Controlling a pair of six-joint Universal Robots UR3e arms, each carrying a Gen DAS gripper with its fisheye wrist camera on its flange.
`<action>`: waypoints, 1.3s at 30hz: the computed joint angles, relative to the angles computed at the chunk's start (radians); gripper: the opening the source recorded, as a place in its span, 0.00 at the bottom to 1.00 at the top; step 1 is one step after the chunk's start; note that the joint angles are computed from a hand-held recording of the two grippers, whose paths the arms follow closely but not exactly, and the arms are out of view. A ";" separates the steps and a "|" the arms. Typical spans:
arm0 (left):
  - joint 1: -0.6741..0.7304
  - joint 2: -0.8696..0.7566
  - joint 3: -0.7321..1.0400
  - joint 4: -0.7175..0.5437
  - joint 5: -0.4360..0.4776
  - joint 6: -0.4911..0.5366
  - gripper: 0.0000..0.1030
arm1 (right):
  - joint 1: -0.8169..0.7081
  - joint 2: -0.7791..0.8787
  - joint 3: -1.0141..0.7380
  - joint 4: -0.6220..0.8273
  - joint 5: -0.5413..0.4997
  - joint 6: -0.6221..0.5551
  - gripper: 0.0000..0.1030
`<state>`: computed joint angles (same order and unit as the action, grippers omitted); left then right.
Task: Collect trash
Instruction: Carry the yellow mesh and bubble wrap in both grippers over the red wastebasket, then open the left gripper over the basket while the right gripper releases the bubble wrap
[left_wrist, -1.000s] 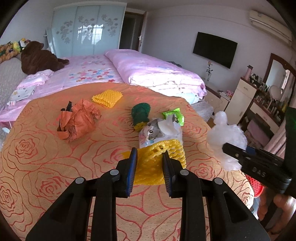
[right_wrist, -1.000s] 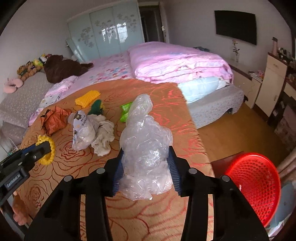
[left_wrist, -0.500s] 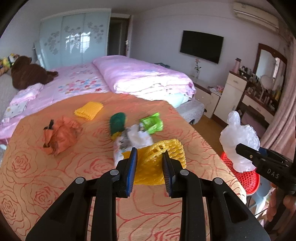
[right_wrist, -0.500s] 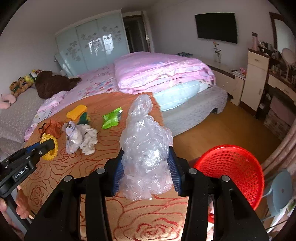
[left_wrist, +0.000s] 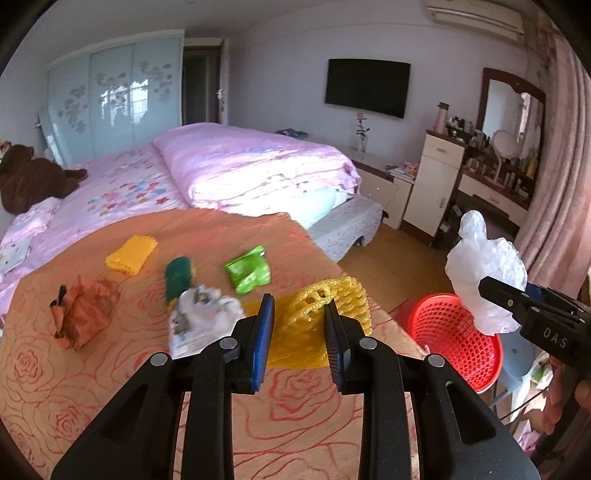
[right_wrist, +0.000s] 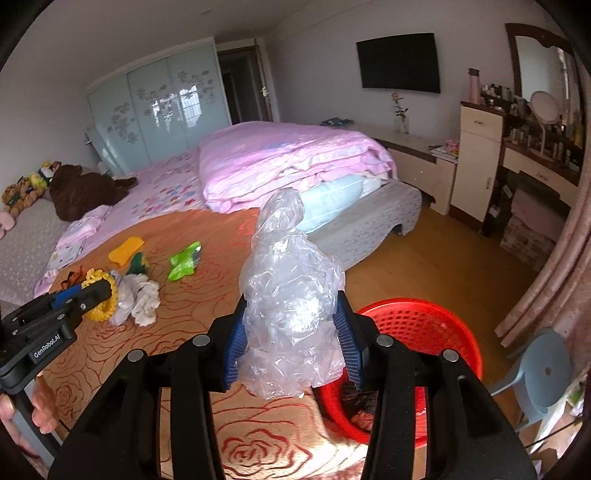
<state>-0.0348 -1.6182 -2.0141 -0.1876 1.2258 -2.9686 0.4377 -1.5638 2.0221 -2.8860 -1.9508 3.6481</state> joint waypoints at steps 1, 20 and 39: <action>-0.011 -0.007 0.011 -0.001 0.004 -0.002 0.25 | -0.007 -0.017 0.015 0.004 -0.006 0.002 0.42; -0.293 -0.245 0.301 -0.067 0.066 -0.002 0.25 | -0.190 -0.304 0.316 0.036 0.001 0.009 0.42; -0.455 -0.560 0.642 -0.256 0.082 0.049 0.25 | -0.442 -0.364 0.501 0.016 0.216 0.010 0.42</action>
